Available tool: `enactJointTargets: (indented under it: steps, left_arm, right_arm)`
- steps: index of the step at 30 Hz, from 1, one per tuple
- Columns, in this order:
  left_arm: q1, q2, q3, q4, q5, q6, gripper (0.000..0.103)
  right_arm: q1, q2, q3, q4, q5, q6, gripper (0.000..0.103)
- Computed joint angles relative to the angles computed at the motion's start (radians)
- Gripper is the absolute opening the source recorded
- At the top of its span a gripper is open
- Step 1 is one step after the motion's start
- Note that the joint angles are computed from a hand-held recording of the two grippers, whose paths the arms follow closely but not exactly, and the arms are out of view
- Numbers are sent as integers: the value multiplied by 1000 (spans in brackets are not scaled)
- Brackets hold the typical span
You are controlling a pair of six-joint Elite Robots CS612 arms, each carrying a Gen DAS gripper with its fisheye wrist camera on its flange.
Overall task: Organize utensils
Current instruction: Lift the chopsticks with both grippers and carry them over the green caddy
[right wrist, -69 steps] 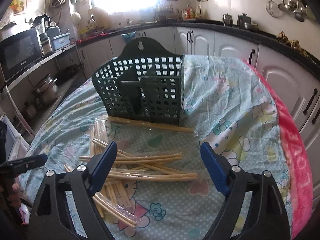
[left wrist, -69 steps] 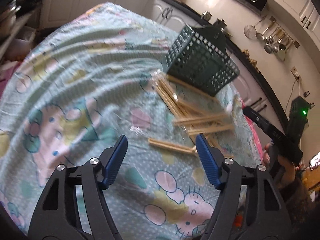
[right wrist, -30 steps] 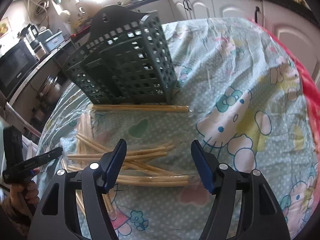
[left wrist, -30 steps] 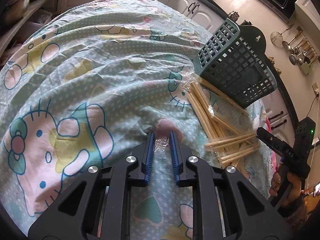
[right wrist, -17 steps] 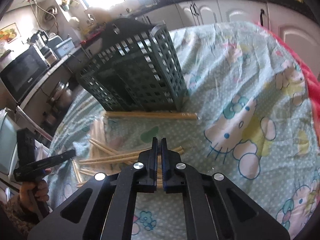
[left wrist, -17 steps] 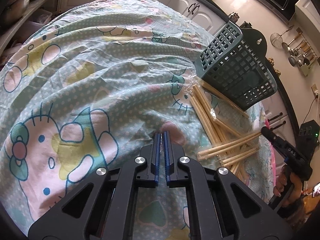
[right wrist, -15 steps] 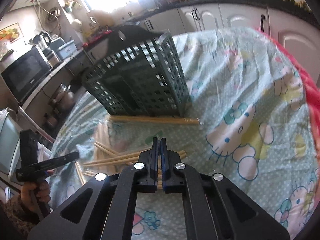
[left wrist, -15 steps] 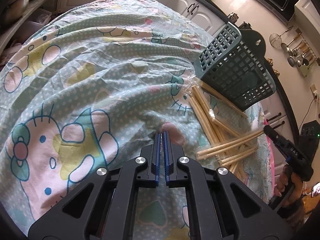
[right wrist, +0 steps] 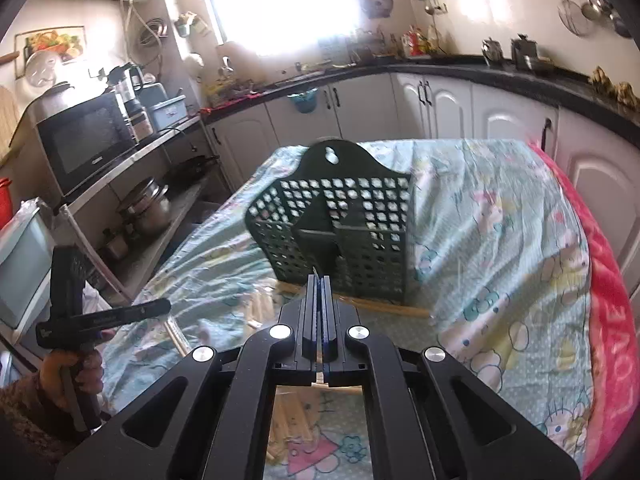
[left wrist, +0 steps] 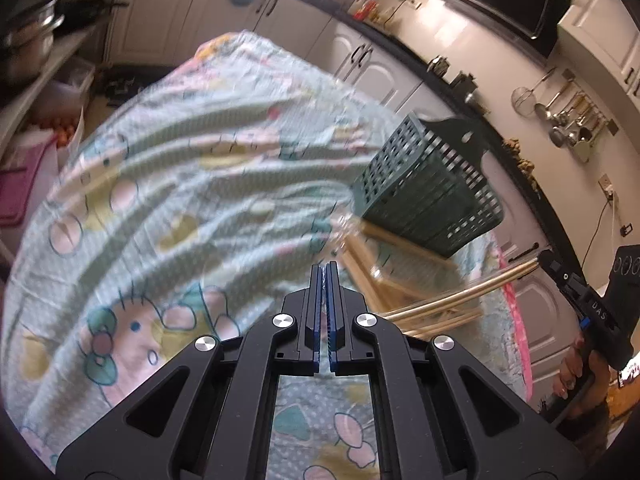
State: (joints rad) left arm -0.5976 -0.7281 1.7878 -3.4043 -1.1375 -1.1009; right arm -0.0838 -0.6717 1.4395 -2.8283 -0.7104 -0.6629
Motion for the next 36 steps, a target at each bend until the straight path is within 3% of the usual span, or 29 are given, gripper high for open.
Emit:
enactJointTargets:
  steps: [8, 19, 29, 36]
  left_arm:
    - [-13, -34, 9, -32, 52, 76, 0]
    - [-16, -45, -51, -61, 32, 214, 0]
    - [-14, -50, -127, -98, 16, 348, 0]
    - [-8, -58, -180, -135, 32, 437, 0]
  right_arm:
    - [9, -40, 34, 0, 47, -60, 2]
    - [15, -82, 64, -21, 105, -92, 1]
    - [1, -103, 61, -87, 172, -21, 1]
    - [-8, -107, 36, -187, 213, 81, 1]
